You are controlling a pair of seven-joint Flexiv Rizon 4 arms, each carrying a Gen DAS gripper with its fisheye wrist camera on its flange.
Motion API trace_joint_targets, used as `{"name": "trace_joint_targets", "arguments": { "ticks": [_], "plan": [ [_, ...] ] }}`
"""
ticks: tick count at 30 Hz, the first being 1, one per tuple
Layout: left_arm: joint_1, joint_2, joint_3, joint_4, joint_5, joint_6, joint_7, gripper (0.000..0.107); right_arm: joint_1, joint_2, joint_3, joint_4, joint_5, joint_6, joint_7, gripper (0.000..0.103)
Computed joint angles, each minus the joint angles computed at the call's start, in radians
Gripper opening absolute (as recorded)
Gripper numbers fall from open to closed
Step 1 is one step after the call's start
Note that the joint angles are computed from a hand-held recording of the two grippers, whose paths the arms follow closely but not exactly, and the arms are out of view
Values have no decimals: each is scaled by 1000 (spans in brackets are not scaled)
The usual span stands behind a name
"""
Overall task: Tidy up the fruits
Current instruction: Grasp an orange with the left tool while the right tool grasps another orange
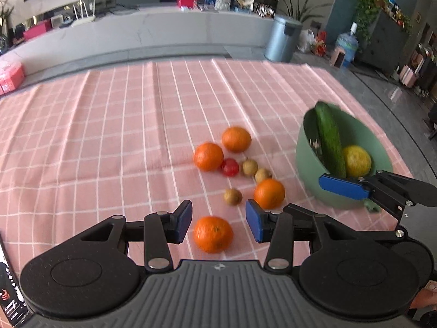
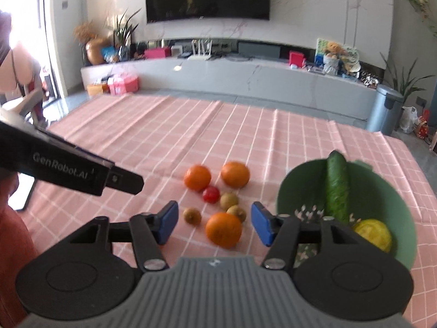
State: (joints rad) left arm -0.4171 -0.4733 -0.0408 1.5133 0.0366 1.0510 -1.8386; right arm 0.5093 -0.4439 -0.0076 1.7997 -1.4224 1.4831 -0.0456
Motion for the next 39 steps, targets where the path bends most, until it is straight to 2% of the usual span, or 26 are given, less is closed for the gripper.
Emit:
{"name": "trace_joint_targets", "arguments": {
  "ticks": [3, 8, 14, 25, 30, 33, 35, 39],
  "plan": [
    [29, -12, -34, 14, -56, -12, 40, 56, 7, -20, 17, -4, 74, -22, -93, 50],
    [40, -39, -47, 8, -104, -54, 67, 60, 43, -47, 3, -14, 172, -56, -228, 49],
    [31, -68, -31, 0, -110, -63, 46, 61, 93, -82, -40, -38, 181, -100, -330, 48],
    [41, -99, -36, -2, -130, -43, 40, 62, 121, -124, -66, -81, 110, -172, -376, 48],
    [50, -102, -51, 7, -156, -22, 57, 53, 122, -140, -59, -98, 78, -199, -387, 48],
    [54, -102, -54, 12, -171, -16, 60, 52, 120, -143, -58, -103, 61, -207, -377, 46],
    [53, -102, -54, 15, -177, -11, 57, 51, 120, -141, -57, -103, 48, -218, -366, 41],
    [43, -102, -42, 11, -169, -13, 44, 50, 112, -143, -46, -106, 46, -223, -379, 40]
  ]
}}
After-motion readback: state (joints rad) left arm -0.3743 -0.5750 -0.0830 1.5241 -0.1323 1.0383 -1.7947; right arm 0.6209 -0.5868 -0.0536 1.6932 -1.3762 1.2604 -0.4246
